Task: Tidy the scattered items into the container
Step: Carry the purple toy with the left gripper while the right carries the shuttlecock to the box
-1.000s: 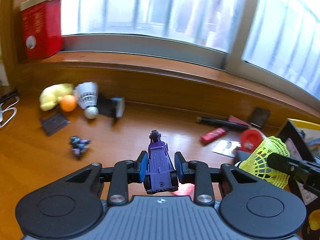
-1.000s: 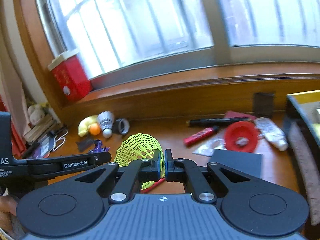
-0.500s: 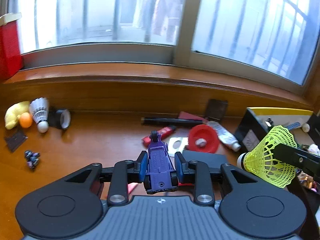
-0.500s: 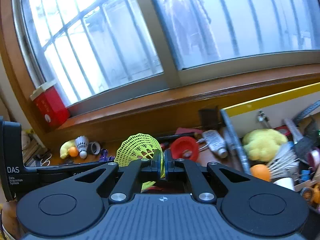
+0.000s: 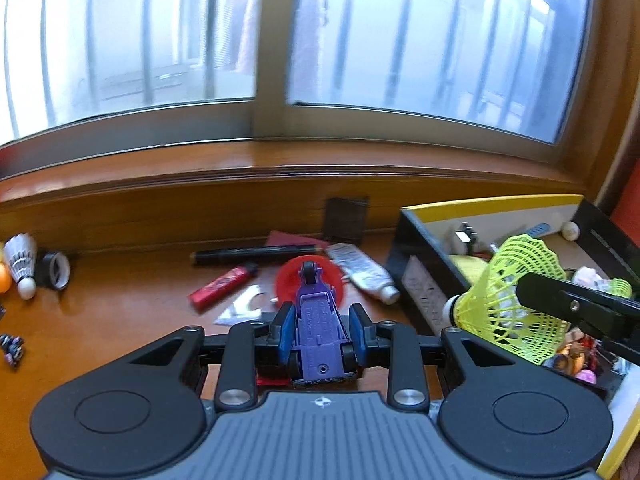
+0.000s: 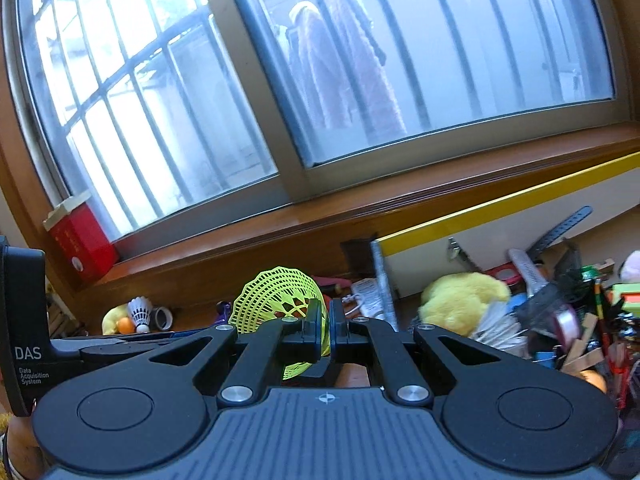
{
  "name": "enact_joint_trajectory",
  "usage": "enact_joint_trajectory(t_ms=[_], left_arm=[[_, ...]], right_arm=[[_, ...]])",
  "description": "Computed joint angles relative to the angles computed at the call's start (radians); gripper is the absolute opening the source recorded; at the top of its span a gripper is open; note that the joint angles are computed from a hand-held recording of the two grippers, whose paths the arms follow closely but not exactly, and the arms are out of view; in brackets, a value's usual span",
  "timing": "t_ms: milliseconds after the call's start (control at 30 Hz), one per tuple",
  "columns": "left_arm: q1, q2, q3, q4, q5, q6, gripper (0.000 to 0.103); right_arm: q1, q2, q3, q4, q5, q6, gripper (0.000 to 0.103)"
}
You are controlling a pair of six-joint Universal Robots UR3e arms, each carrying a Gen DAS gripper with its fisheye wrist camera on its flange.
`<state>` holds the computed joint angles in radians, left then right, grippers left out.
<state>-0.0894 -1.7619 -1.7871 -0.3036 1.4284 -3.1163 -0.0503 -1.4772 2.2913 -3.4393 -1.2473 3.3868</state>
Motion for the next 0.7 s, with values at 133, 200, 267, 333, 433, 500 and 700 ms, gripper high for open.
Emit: enact_joint_trajectory(t_ms=[133,200,267,333,433,500,700], left_arm=[[-0.053,-0.04,0.048,0.01,0.012,0.001,0.031],[-0.077,-0.059,0.071,0.014,0.02,0.0,0.031],[-0.102,-0.082,0.103,0.011,0.023,-0.002,0.031],[-0.125,-0.103,0.135,0.006,0.025,0.0,0.031],[-0.164,-0.138,0.187,0.0,0.03,0.005,0.031],[-0.191,-0.17,0.234,-0.007,0.033,0.007,0.031],[-0.268,-0.26,0.367,-0.038,0.039,0.025,0.031]], right_arm=[[-0.06,-0.042,0.055,-0.015,0.025,-0.012,0.006],[-0.093,-0.066,0.085,-0.021,0.036,-0.018,0.006],[-0.125,-0.092,0.112,-0.023,0.044,-0.021,0.006],[-0.161,-0.12,0.145,-0.029,0.053,-0.026,0.006],[-0.219,-0.16,0.194,-0.036,0.069,-0.035,0.006],[-0.266,-0.188,0.229,-0.04,0.087,-0.044,0.006],[-0.412,-0.255,0.31,-0.039,0.142,-0.076,0.006]])
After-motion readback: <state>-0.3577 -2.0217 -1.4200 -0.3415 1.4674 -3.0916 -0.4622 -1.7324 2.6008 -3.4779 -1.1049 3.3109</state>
